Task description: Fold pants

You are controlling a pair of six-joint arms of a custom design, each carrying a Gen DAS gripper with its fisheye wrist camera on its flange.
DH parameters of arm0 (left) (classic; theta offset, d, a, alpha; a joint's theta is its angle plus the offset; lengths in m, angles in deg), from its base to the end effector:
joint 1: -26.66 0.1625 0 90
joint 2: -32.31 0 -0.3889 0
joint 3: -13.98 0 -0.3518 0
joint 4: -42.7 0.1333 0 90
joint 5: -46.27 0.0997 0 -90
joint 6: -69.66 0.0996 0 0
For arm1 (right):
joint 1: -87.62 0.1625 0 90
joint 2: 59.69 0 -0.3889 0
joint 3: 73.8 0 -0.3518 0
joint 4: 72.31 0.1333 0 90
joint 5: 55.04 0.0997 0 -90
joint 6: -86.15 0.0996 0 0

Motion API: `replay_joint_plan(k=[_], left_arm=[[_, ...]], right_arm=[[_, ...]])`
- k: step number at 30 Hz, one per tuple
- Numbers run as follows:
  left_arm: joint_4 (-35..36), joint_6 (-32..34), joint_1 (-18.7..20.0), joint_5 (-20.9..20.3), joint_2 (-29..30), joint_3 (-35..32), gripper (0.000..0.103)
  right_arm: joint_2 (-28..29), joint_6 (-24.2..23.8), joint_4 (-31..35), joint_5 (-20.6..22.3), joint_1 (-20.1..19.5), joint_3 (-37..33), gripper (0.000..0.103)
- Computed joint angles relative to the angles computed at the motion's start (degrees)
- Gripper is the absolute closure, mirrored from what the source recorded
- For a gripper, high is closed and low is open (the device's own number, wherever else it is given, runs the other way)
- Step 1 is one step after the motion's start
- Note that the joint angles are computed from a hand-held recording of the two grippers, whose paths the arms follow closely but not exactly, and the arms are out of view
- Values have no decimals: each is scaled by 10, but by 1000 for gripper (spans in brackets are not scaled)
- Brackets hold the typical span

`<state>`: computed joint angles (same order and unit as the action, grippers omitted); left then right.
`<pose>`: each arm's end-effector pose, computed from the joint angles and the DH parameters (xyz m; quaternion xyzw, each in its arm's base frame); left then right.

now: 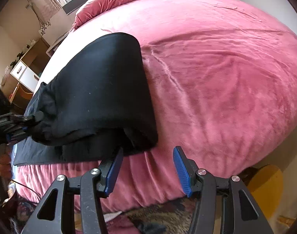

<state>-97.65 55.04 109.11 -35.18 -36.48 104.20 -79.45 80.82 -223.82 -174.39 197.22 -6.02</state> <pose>0.0676 -0.6173 0.3585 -0.0781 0.9626 -0.2582 0.0230 0.3206 -0.6485 -0.0287 0.1783 -0.9445 0.1440 0.2355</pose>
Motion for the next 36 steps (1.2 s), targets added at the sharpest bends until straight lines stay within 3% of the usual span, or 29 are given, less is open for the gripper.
replay_joint_plan(k=[5, 6, 7, 8, 12, 18, 22, 26, 31, 33, 36], left_arm=[[-54, 36, -14, -27, -28, 12, 89], [-59, 41, -17, -26, -34, 15, 89], [-61, 44, -19, -22, -38, 16, 90], [-63, 46, -21, -15, -41, 19, 90], [-45, 36, -10, 10, -45, 24, 90], [8, 4, 15, 54, -38, 44, 90], [-16, -7, 20, 61, -24, 54, 90], [-14, 31, 6, 98, -36, 58, 90], [-14, 43, 14, 89, -37, 53, 90], [-29, 51, 12, 94, -41, 63, 90], [-41, 64, 7, 107, -53, 81, 90]], right_arm=[[27, -13, -33, -10, 5, -29, 50], [30, -16, -37, -12, 7, -33, 58], [35, -27, -41, -14, 10, -40, 75], [40, -37, -41, -15, 11, -47, 76], [53, -78, -38, -33, 24, -57, 76], [66, -99, -20, -53, 26, -72, 75], [74, -124, -16, -72, 31, -78, 75], [65, -145, 16, -81, 39, -76, 72], [28, -187, 113, -64, 50, -75, 66], [18, -205, 115, -46, 57, -76, 66], [31, -191, 114, 3, 61, -118, 57]])
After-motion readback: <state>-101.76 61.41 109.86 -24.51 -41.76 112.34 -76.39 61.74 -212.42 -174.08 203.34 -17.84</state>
